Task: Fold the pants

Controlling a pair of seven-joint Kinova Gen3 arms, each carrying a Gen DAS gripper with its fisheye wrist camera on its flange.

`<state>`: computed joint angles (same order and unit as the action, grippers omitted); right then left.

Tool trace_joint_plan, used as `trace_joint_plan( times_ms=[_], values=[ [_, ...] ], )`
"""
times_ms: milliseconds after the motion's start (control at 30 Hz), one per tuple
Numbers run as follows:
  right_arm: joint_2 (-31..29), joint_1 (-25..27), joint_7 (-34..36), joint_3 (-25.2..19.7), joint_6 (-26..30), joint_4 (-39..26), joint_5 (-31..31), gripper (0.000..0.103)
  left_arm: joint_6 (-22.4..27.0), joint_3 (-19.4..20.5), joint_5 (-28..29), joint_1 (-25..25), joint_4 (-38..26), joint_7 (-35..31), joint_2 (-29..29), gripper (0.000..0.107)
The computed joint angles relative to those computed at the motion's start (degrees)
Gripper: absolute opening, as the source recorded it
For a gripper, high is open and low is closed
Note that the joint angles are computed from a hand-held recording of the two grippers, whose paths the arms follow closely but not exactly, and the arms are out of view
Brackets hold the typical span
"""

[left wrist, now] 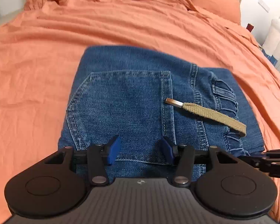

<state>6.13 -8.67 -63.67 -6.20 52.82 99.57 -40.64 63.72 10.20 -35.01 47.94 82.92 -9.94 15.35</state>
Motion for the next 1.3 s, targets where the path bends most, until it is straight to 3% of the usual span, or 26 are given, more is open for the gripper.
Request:
trace_joint_plan(
  times_ms=[33, 100, 167, 300, 467, 600, 667, 800, 900, 1033, 1133, 1300],
  values=[
    [-1.17, -0.27, 0.11, 0.26, -0.89, 0.58, -0.05, 0.019, 0.05, -0.13, -0.99, 0.57, 0.39, 0.8, -0.34, 0.06],
    [-3.3, 0.95, 2.3, 0.86, -2.04, 1.83, -2.46, 0.036, 0.34, -0.21, -3.68, 1.8, 1.04, 3.11, -1.35, 0.06],
    [-4.04, 1.8, 4.64, 1.88, -3.68, 3.13, -7.12, 0.039, 0.11, -0.49, -8.34, 3.42, 2.35, 7.05, -2.53, 0.06],
    [-0.8, 5.04, 6.53, -0.27, -6.68, 2.73, -15.89, 0.04, 0.61, -0.19, -15.29, 3.08, 3.78, 13.57, -2.87, 0.06],
    [5.29, 5.46, 4.07, -0.91, -8.03, -0.05, -20.87, 0.048, -1.88, -0.19, -17.16, 0.15, 6.51, 18.59, -3.39, 0.06],
    [9.78, 7.13, 1.87, -3.48, -7.65, -1.66, -20.68, 0.048, -2.89, -0.09, -16.64, -2.04, 7.41, 18.84, -3.16, 0.06],
    [12.06, 9.12, 3.98, -5.27, -7.28, -1.13, -24.44, 0.047, -3.43, -0.26, -16.56, -2.67, 7.66, 19.65, -3.14, 0.06],
    [14.06, 9.86, 9.77, -5.85, -6.94, 0.47, -31.22, 0.031, -4.41, -0.2, -16.38, -3.52, 8.53, 20.52, -3.52, 0.06],
    [14.51, 10.56, 12.88, -7.06, -7.8, 2.35, -35.07, 0.026, -5.54, -0.03, -16.08, -3.99, 9.2, 21.21, -4.17, 0.06],
    [10.68, 11.81, 13.38, -10.12, -11.35, 3.16, -32.17, 0.014, -4.23, 0.47, -16.49, -3.97, 9.49, 21.85, -4.9, 0.06],
    [6.39, 4.68, 9.49, -4.59, -12.72, 0.46, -25.18, 0.012, -2.59, 1.09, -18.17, -3.49, 10.65, 24.02, -6.27, 0.06],
    [4.52, -8.59, -0.05, 5.84, -8.75, -10.81, -13.53, 0.011, -1.96, 2.98, -22.25, -3.76, 14.56, 31.29, -9.37, 0.06]
  ],
)
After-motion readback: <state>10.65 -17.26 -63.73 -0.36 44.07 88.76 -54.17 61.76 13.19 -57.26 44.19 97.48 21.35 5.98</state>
